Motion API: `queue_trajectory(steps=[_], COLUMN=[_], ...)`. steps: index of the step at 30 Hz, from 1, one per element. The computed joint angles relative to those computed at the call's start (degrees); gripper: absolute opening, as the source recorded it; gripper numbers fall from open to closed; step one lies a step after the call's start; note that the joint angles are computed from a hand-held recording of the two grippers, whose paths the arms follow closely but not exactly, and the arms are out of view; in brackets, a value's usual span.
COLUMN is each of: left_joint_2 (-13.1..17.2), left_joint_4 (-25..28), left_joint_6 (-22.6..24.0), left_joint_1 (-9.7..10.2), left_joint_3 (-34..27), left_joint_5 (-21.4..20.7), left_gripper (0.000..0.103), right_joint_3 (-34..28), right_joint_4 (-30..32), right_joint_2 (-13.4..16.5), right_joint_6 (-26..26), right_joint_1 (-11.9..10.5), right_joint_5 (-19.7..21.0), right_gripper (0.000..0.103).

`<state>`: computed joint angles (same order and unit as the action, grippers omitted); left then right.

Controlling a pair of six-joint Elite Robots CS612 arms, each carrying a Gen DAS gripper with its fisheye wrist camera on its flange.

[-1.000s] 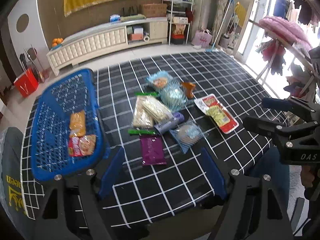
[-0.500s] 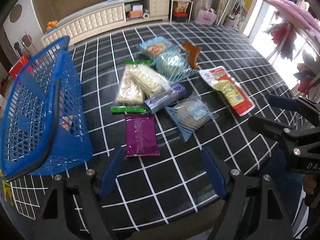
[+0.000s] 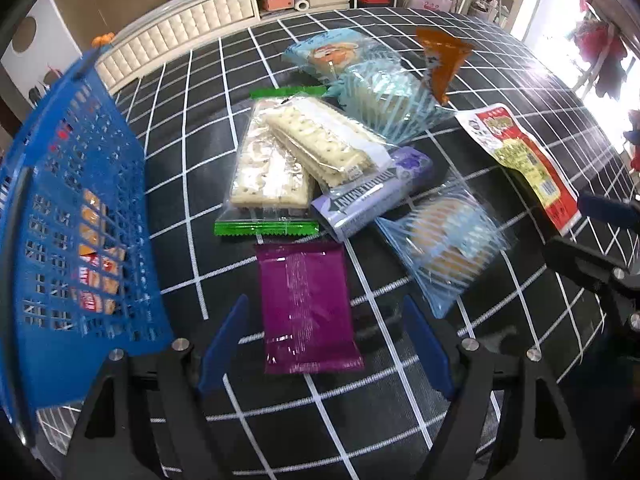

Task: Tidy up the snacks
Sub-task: 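Move both tools back over the remaining snacks, then grasp the red-and-white sauce packet with the right tool while the left tool grasps the purple packet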

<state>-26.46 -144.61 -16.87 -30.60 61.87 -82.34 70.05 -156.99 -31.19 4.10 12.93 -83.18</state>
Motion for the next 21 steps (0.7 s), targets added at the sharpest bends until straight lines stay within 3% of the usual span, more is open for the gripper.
queue_trajectory(steps=[5,11,13,17,21], left_joint_2=[1.38,1.97,1.73,0.87,-0.85], left_joint_4=[2.86,2.08,1.37,0.66,-3.49], left_joint_6=[0.61,-1.36,-0.3,-0.11,-1.49], left_joint_1=[0.6,1.08,0.99,0.52,0.02], left_joint_3=[-2.42,-2.74,-2.16,-0.65,2.32], left_joint_5=[-1.55,-2.28,-2.56,-2.45,-2.27], left_gripper=[0.076,0.056,0.044,0.044,0.044], right_joint_3=[-0.83,-0.36,-0.65,-0.12,0.94], right_joint_4=[0.94,0.74,1.0,0.43,-0.64], right_joint_2=[0.52,0.23,0.38,0.02,-0.8], right_joint_6=[0.89,1.2,1.64,2.37,1.68], right_joint_1=[-0.23,-0.53,-0.67,-0.77,-0.96], right_joint_5=[0.04,0.95,2.1,2.23,3.01], right_gripper=[0.086,0.086,0.087,0.087,0.087])
